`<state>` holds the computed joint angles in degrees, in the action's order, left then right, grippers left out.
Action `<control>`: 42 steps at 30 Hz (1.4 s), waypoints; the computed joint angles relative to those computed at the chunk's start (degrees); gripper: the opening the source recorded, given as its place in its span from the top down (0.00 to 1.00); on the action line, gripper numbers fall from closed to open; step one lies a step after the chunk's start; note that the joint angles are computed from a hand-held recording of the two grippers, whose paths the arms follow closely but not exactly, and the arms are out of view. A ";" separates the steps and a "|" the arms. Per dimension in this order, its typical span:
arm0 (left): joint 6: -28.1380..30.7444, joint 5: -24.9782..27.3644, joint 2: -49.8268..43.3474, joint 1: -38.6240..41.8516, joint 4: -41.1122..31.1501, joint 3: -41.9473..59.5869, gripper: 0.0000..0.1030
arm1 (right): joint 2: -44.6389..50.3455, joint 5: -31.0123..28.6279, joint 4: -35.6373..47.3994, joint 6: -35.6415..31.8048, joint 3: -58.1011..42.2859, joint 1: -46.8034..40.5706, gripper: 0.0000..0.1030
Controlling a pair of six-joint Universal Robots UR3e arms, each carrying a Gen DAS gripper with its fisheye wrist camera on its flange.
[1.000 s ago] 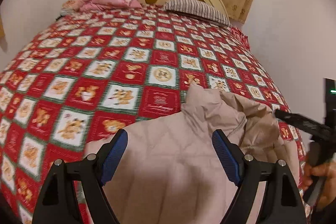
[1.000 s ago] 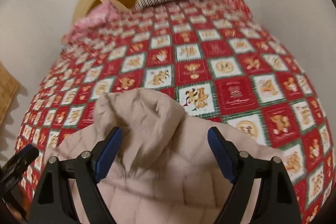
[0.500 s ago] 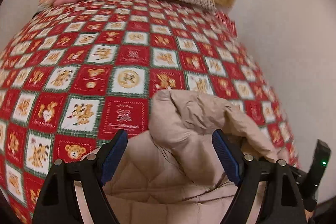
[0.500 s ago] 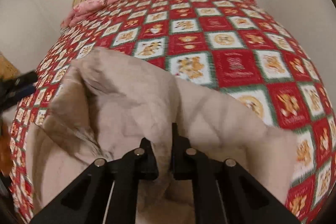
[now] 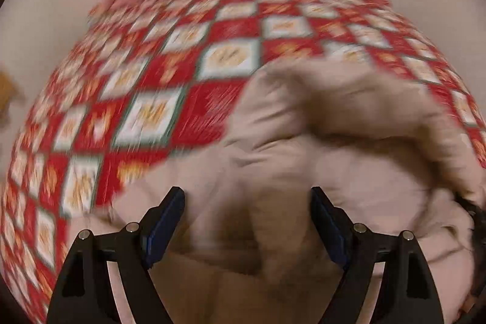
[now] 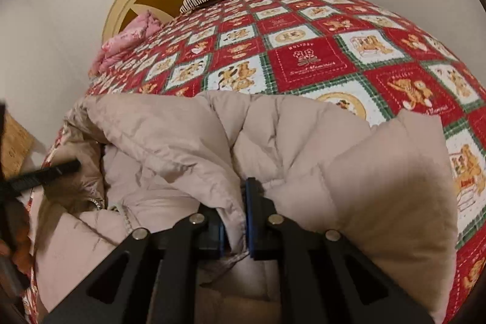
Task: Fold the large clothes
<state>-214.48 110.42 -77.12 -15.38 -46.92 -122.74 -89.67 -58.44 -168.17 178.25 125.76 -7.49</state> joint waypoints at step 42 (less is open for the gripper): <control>5.79 1.90 -14.53 -2.01 25.17 -2.91 0.21 | -20.97 8.54 -3.18 2.86 12.92 -10.98 0.49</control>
